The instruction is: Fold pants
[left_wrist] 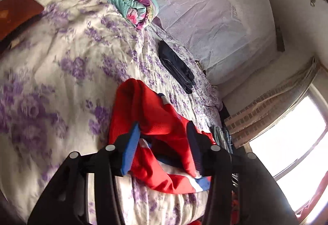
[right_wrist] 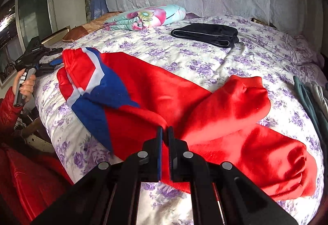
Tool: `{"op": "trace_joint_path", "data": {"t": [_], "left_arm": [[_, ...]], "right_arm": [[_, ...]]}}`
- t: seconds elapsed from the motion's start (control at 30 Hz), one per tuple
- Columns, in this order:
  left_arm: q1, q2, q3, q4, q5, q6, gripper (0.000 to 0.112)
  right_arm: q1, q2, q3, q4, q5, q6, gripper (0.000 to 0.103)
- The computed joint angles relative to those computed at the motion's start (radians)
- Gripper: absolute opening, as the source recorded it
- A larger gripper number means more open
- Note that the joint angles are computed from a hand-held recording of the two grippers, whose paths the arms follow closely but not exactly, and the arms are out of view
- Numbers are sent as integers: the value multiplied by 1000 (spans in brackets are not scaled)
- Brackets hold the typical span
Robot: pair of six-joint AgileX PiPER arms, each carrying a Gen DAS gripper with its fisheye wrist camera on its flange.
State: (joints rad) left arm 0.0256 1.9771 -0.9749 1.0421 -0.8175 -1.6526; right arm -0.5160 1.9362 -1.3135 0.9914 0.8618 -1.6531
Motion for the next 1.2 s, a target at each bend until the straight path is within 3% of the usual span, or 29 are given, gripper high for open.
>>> {"op": "trace_joint_path", "data": {"t": [0.17, 0.4, 0.43, 0.47, 0.5, 0.53, 0.6, 0.77, 0.83, 0.93, 1.0, 1.07, 1.17, 1.2], "left_arm": [[-17, -3, 38, -44, -59, -46, 66], [-51, 40, -74, 2, 51, -195, 65], [-51, 52, -100, 18, 64, -231, 63], [-53, 61, -126, 47, 83, -264, 54], [-61, 64, -153, 87, 120, -296, 35], [-64, 62, -159, 106, 136, -302, 31], [-65, 32, -138, 100, 152, -271, 26], [-54, -71, -25, 122, 166, -163, 25], [-56, -50, -19, 179, 200, -206, 25], [-39, -14, 27, 103, 129, -131, 24], [-34, -39, 56, 83, 123, -108, 24], [-41, -80, 83, 71, 165, -93, 28], [-71, -186, 139, 14, 294, -35, 30], [-75, -221, 162, -13, 289, -6, 30]], "right_arm": [[-5, 7, -13, 26, 11, -5, 5], [-10, 20, -13, 42, 12, 3, 5], [-8, 22, -16, 42, 11, 7, 5], [-8, 21, -19, 44, 11, 9, 5], [-9, 18, -22, 47, 14, 7, 5], [-11, 13, -23, 51, 18, 4, 5], [-25, -9, -19, 57, 41, -5, 5], [-59, -64, 9, -21, 80, -25, 5], [-49, -63, 38, -75, 61, -20, 5], [-12, -47, 84, -141, -9, -2, 5], [6, -41, 114, -156, -60, -11, 5], [8, -40, 116, -155, -61, -9, 5], [9, -30, 99, -182, -43, 17, 6], [11, -29, 100, -186, -46, 18, 6]]}}
